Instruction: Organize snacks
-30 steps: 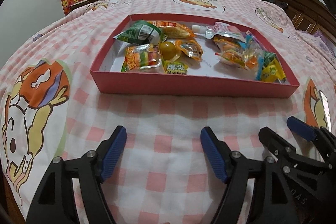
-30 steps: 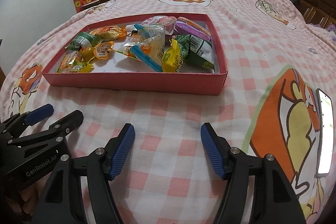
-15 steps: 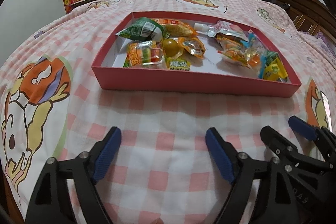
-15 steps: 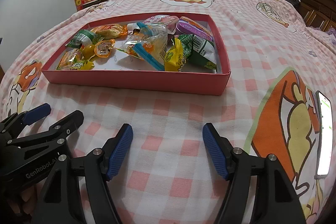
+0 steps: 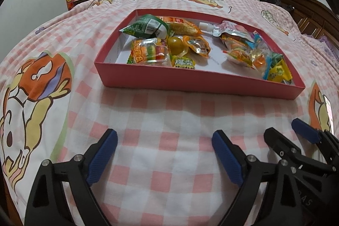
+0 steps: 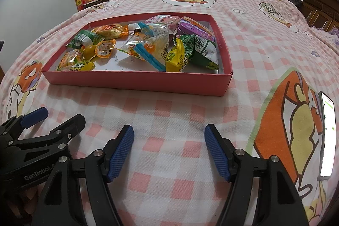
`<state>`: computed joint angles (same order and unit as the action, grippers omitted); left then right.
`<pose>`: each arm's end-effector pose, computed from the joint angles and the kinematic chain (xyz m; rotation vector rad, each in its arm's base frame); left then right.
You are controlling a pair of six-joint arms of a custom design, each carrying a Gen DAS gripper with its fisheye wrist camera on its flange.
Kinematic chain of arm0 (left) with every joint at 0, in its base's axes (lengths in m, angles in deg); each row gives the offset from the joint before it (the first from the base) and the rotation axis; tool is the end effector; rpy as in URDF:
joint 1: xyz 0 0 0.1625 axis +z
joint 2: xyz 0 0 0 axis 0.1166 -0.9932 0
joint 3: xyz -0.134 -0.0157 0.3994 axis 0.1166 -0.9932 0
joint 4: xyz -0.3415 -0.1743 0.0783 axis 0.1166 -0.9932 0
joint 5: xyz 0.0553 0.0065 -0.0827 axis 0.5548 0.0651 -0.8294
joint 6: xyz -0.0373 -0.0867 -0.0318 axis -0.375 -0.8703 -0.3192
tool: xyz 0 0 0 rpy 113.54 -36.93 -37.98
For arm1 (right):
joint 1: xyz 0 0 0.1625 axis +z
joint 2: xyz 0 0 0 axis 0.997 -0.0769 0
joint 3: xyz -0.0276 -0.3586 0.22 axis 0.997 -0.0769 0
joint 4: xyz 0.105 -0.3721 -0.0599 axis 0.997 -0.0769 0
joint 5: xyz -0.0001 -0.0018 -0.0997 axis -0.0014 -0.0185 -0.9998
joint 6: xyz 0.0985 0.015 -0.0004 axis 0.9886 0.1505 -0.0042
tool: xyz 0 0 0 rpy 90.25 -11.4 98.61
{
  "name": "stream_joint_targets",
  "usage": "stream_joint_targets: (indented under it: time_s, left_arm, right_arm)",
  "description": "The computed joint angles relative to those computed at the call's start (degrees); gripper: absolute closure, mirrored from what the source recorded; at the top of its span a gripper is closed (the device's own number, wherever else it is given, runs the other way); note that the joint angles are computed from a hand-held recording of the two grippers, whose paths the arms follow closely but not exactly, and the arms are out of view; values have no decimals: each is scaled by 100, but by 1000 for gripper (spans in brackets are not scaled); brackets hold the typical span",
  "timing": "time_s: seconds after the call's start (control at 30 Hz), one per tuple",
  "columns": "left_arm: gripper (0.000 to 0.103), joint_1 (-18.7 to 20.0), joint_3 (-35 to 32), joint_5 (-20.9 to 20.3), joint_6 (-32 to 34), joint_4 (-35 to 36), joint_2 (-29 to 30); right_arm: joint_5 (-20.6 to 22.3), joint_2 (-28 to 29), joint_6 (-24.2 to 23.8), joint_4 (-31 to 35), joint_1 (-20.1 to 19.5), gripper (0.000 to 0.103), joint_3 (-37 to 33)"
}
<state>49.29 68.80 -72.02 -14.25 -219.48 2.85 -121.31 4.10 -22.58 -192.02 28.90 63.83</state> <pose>-0.0798 -0.4983 0.2234 0.3605 2.2517 -0.8188 0.2975 -0.4995 -0.0035 0.4040 -2.3014 0.8465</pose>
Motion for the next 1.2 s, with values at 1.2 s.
stream_joint_targets:
  time_s: [1.2]
  left_arm:
    - [9,17,-91,39,-28,43,79]
  right_arm:
    - [24,-15,40,165,-24,31,-63]
